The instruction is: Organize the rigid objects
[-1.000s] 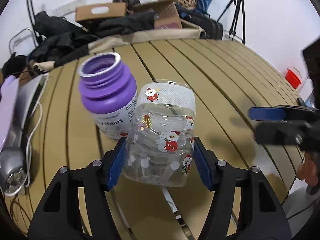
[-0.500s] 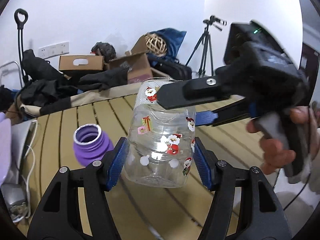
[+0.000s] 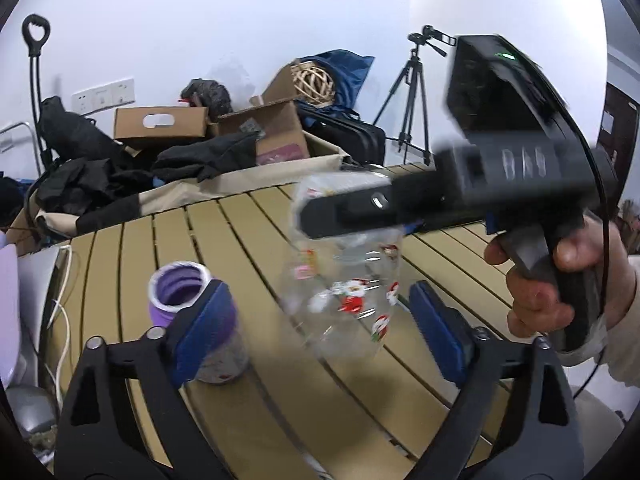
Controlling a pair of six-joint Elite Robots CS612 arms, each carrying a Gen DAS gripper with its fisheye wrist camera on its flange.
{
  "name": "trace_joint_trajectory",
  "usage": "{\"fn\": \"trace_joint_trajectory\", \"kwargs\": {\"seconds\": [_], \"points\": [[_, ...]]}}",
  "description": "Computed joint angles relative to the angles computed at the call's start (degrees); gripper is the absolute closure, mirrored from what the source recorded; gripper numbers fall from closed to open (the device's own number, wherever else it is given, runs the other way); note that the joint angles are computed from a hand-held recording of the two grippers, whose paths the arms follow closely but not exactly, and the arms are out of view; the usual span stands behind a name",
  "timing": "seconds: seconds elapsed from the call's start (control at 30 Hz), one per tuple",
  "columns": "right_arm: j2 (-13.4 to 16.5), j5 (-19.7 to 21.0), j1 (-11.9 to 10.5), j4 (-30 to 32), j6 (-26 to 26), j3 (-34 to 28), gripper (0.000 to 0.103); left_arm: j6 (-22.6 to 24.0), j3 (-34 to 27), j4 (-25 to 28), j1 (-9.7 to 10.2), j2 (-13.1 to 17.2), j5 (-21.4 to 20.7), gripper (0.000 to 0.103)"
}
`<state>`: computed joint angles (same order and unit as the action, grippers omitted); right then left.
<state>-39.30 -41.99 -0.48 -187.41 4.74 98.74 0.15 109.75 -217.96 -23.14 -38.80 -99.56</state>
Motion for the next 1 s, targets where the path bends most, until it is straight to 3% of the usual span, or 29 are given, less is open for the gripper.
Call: {"fn": "trace_joint_trajectory", "kwargs": {"seconds": [0.03, 0.13, 0.3, 0.6, 0.73, 0.87, 1.0], "points": [[-0.6, -4.6, 0.7, -1.9, -1.6, 0.5, 0.037, 0.0, -0.2, 0.5, 0.3, -0.2, 0.2, 0.011], [-1.3, -12.2, 1.9, -4.8, -5.1, 0.8, 0.037, -1.3, -1.1, 0.1, 0.96, -0.6, 2.9, 0.006], [-1.1, -18.2, 3.1, -6.8, -6.8, -0.1, 0.036, -2.3, -3.1, -1.1, 1.03, -0.7, 6.1, 0.003], [0.2, -24.2, 3.0, -6.0, -5.2, -2.7, 0.035, -0.1, -9.4, -1.0, -0.08, 1.5, 13.7, 0.0], [0.6, -25.7, 2.7, -4.5, -5.9, -3.6, 0.035, -1.9, -12.1, -1.3, 0.26, 2.6, 13.2, 0.0], [1.1, -26.3, 2.9, -3.8, -6.4, -4.5, 0.035, -0.9, -13.7, 5.5, 0.11, 2.6, 14.3, 0.0], [2.0, -28.5, 3.2, -3.9, -7.8, -5.7, 0.034, 1.2, -10.6, 6.7, -0.81, 1.0, 16.0, 0.0]]}}
